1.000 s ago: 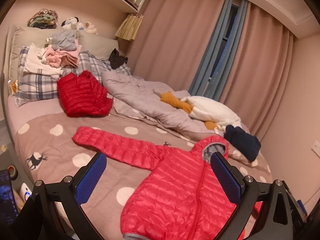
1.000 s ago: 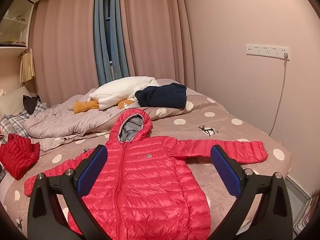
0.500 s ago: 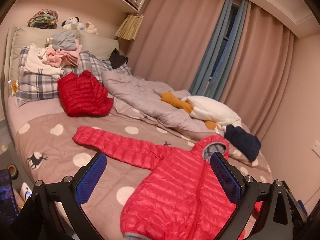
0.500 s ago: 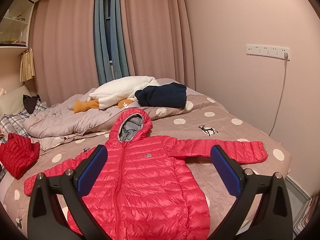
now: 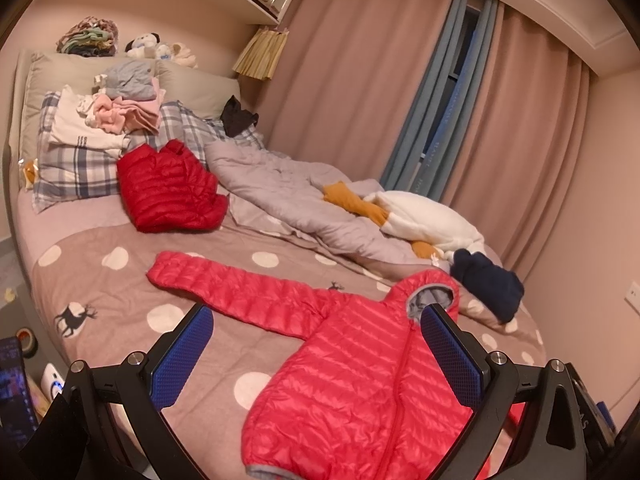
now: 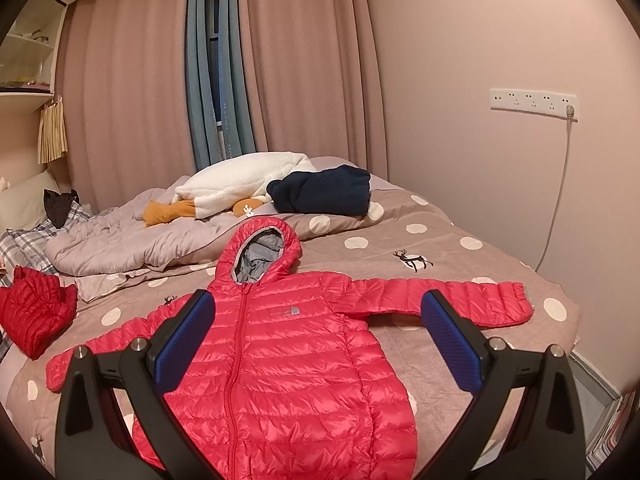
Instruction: Fold large clothes
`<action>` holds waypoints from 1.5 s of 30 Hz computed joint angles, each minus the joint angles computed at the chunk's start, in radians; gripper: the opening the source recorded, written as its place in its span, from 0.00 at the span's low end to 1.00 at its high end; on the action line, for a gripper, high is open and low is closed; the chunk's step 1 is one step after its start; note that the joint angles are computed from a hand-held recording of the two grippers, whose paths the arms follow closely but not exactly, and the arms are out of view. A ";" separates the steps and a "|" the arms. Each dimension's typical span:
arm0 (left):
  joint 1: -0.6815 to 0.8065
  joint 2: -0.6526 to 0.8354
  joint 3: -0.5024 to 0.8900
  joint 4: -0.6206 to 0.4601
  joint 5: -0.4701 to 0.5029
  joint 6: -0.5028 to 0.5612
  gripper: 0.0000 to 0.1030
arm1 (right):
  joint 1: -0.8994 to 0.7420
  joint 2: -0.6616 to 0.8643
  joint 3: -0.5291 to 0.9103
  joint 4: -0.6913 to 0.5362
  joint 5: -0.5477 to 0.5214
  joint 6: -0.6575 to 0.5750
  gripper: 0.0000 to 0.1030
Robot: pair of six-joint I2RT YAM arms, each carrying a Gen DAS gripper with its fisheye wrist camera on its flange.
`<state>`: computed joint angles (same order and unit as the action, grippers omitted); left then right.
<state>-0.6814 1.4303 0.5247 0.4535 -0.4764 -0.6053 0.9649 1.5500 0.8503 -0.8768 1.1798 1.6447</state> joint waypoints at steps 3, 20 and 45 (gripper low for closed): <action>-0.001 0.002 0.000 0.001 0.000 -0.001 0.99 | -0.002 -0.003 -0.004 0.006 -0.002 -0.003 1.00; -0.010 0.019 0.011 -0.009 -0.015 0.004 0.99 | -0.027 -0.017 -0.015 0.055 -0.013 -0.071 1.00; 0.017 0.132 0.053 0.111 0.054 0.087 0.99 | -0.201 -0.265 -0.249 0.393 -0.132 -0.413 1.00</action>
<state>-0.6645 1.5625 0.5773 0.5642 -0.4228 -0.5179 0.7639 1.2850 0.6017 -0.4834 1.0481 1.2318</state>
